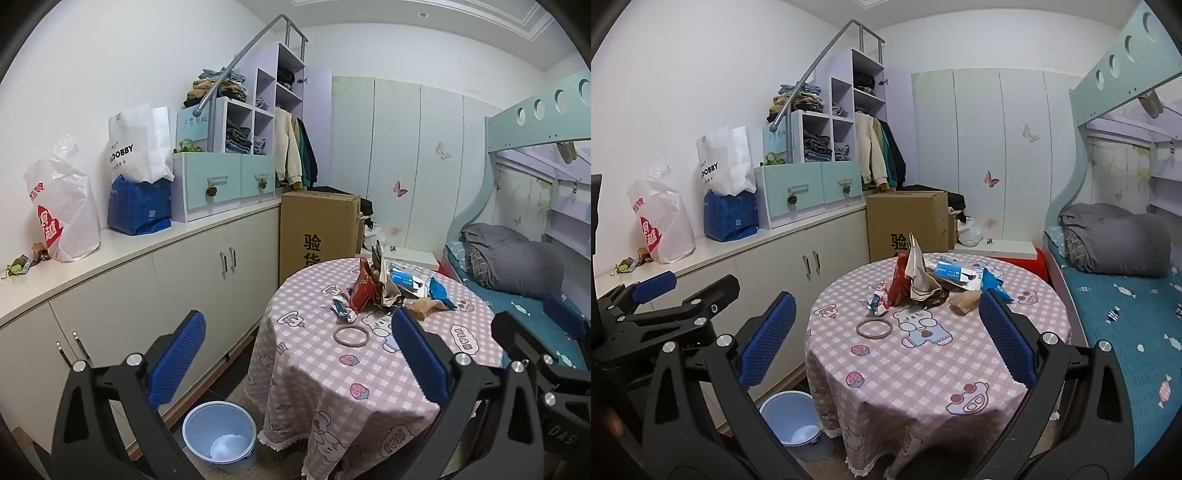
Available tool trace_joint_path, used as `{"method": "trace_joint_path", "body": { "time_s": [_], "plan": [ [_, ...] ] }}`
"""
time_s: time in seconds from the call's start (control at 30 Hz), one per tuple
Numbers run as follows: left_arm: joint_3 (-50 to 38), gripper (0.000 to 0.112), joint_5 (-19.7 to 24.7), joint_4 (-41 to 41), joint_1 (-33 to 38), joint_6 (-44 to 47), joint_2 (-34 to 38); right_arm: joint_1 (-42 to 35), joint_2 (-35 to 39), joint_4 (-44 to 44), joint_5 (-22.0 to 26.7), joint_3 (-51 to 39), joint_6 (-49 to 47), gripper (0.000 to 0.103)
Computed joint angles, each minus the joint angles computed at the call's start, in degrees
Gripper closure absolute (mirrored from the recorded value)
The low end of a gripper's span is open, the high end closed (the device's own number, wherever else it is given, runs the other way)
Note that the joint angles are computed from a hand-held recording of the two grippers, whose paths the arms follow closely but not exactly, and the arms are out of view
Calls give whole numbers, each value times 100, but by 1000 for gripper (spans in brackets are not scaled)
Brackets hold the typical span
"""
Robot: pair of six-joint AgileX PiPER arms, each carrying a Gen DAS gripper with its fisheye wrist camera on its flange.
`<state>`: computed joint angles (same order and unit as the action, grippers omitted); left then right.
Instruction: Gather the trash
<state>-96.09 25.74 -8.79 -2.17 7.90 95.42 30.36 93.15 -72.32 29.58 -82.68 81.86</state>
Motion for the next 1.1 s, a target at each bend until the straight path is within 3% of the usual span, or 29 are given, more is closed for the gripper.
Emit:
{"method": "trace_joint_path", "body": {
  "time_s": [1.1],
  "plan": [
    [-62,13,-2,366,-175,-356,64,-18,55,110,-1,-90,-96,6]
  ]
}}
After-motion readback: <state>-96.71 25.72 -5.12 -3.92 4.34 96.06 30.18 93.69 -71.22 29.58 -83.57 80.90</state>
